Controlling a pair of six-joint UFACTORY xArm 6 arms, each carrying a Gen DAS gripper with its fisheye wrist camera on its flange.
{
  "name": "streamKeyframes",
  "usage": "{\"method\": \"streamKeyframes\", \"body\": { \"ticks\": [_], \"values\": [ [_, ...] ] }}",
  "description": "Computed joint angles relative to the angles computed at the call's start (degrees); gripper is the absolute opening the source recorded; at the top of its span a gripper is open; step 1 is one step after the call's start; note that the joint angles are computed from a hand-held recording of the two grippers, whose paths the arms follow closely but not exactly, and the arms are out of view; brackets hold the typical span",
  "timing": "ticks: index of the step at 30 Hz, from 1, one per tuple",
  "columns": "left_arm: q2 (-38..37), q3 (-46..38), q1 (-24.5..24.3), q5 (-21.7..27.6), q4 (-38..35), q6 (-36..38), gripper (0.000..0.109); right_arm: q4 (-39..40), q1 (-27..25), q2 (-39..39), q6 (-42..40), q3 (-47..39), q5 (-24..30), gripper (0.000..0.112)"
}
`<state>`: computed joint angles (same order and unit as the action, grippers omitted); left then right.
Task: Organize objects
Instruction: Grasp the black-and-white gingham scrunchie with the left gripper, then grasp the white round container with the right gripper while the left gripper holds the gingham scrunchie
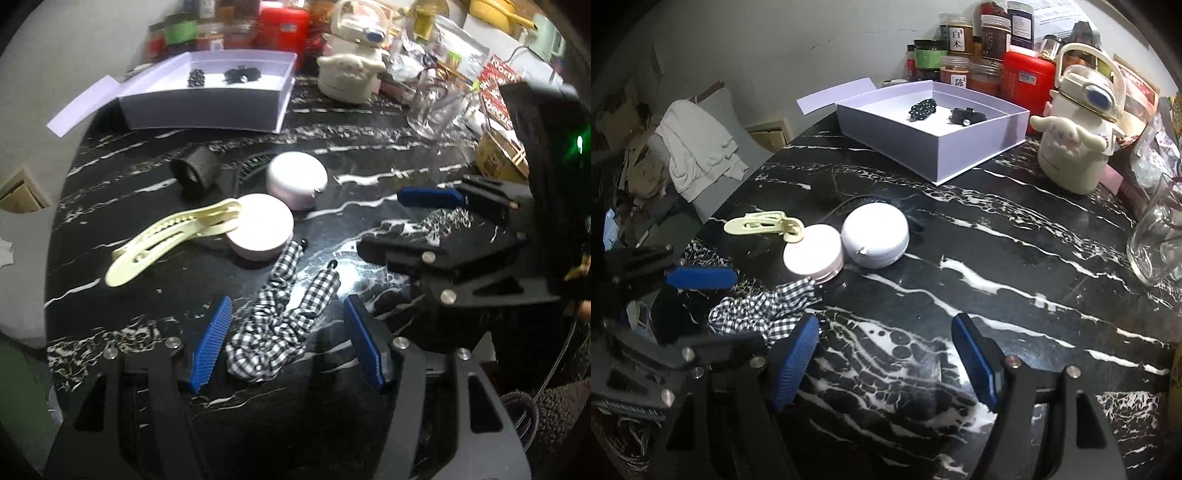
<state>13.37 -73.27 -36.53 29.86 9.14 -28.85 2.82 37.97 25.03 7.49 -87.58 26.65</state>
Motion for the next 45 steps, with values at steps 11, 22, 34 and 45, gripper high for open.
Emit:
{"method": "streamKeyframes", "body": {
  "ticks": [11, 22, 34, 45],
  "values": [
    [2.86, -1.43, 0.39, 0.70, 1.00, -1.73, 0.058, 3.94, -0.96, 6.03, -1.77, -8.65, 2.10, 0.076],
    [0.00, 3.12, 2.96, -3.18, -1.04, -7.42, 0.029, 0.82, -0.26, 19.08, -0.33, -29.07, 9.02, 0.076],
    [-0.37, 3.34, 2.88, -2.46, -2.15, -6.46, 0.029, 1.86, -0.12, 17.01, -1.19, -24.15, 5.17, 0.053],
    [-1.42, 4.80, 2.08, -3.04, -0.43, -8.54, 0.029, -1.58, 0.13, 7.62, 2.47, -9.49, 0.30, 0.053]
  ]
}}
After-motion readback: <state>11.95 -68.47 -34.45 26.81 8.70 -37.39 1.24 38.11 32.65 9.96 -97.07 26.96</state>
